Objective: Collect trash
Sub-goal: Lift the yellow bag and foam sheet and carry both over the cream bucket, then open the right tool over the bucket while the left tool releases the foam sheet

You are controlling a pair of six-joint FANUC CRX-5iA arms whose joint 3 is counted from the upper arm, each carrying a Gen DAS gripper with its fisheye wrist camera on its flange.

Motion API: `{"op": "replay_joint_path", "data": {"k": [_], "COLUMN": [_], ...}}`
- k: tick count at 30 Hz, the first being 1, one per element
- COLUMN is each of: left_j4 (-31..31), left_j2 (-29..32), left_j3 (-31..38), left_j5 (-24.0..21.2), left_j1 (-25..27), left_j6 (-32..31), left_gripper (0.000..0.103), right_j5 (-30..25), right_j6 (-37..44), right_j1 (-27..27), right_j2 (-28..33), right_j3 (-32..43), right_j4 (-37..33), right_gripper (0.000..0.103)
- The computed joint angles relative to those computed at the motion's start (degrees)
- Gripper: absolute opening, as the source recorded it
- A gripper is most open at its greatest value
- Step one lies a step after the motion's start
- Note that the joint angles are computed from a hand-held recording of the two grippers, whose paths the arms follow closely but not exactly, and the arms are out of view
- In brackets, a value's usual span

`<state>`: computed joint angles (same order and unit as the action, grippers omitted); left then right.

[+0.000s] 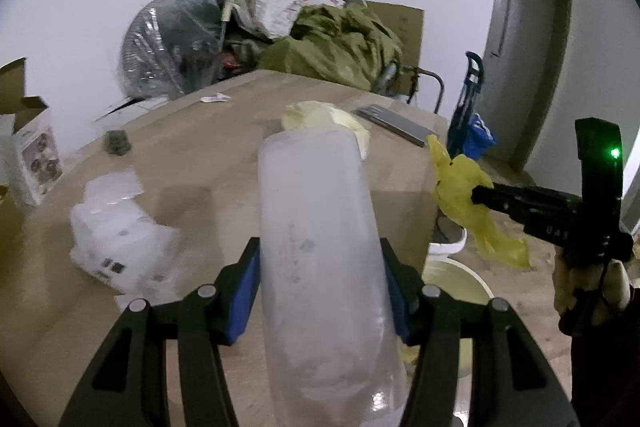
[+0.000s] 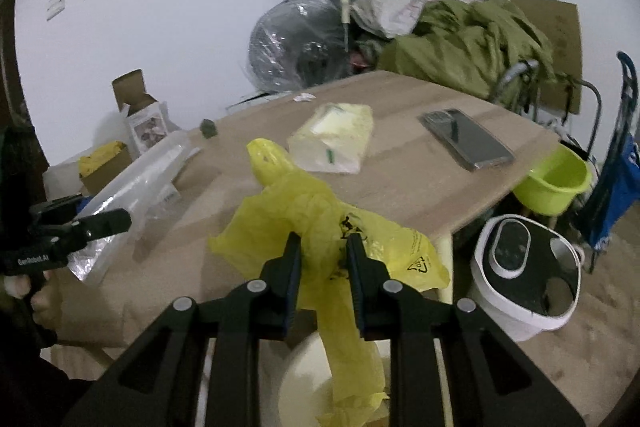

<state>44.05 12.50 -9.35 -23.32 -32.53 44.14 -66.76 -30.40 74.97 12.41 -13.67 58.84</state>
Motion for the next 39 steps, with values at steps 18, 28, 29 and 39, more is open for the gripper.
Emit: {"op": "replay_joint_path", "data": {"k": [18, 28, 29, 39], "left_j4": [1.61, 0.51, -0.18, -9.07], "left_j2": [3.81, 5.99, 6.35, 13.75], "left_j3": [1.51, 4.34, 5.04, 15.06], "left_j5": [-2.35, -8.69, -9.60, -20.42], "left_j1": [-4.75, -6.49, -6.70, -9.41], "left_j6": [-5.27, -9.65, -9.57, -3.38], "left_gripper": [0.056, 0.057, 0.058, 0.063], "right_j5": [0.95, -3.84, -4.53, -9.56], "right_j6": [-11.31, -18.39, -19.15, -22.90], "right_j1": [5.34, 8.31, 8.74, 12.05], "right_j2": [-1.23, -1.95, -2.14, -3.05], "right_j3": [-7.03, -9.05, -9.24, -9.56], "right_j4": [-6.49, -10.07, -10.94, -15.05], "right_gripper": [0.054, 0.055, 0.055, 0.055]}}
